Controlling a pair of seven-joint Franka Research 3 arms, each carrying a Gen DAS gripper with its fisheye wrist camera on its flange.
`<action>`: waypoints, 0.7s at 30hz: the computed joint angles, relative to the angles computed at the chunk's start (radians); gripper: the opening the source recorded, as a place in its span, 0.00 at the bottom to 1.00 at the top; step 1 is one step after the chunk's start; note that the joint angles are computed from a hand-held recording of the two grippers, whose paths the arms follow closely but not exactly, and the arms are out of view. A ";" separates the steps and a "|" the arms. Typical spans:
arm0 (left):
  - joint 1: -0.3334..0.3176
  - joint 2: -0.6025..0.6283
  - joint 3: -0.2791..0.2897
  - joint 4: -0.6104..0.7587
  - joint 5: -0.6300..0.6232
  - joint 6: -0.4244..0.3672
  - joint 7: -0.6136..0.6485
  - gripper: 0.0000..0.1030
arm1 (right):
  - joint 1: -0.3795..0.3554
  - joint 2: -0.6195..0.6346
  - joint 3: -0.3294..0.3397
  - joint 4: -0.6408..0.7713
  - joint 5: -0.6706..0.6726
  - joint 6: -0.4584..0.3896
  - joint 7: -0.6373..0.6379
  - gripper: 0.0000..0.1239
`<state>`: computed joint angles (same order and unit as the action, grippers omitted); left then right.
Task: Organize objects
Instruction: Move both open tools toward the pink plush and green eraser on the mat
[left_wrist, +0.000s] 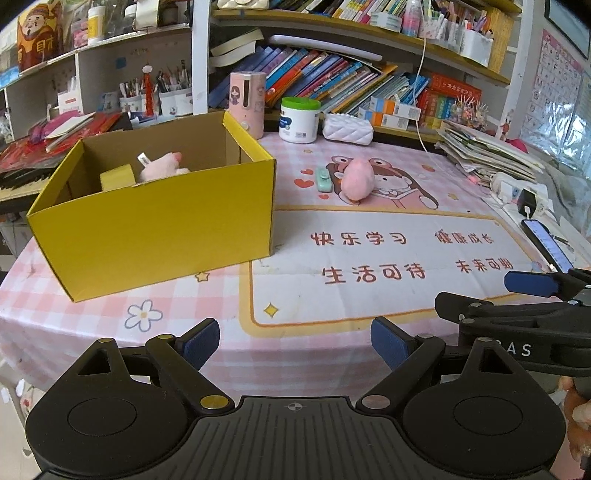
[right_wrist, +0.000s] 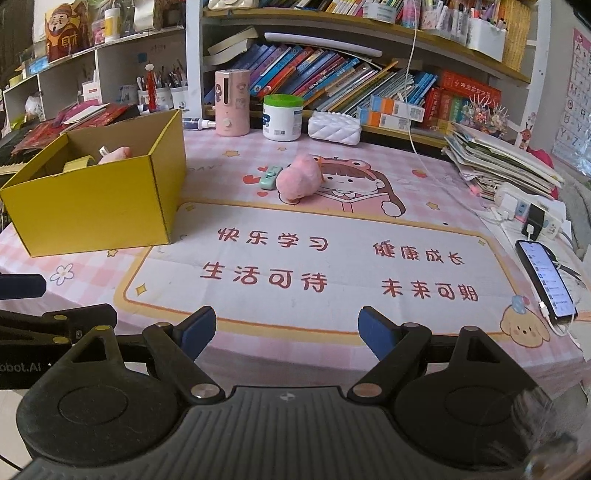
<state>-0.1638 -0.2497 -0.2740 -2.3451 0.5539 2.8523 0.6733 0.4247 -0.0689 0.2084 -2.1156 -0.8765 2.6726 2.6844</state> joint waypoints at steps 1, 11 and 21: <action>0.004 0.009 -0.003 0.008 0.006 0.000 -0.006 0.88 | -0.002 0.007 -0.003 0.006 0.004 0.005 -0.009 0.68; 0.006 0.129 -0.004 0.145 0.103 -0.034 -0.076 0.88 | -0.004 0.081 -0.057 0.077 0.046 0.051 -0.105 0.68; -0.054 0.283 0.037 0.326 0.165 -0.085 -0.156 0.88 | -0.009 0.169 -0.129 0.184 0.135 0.093 -0.286 0.68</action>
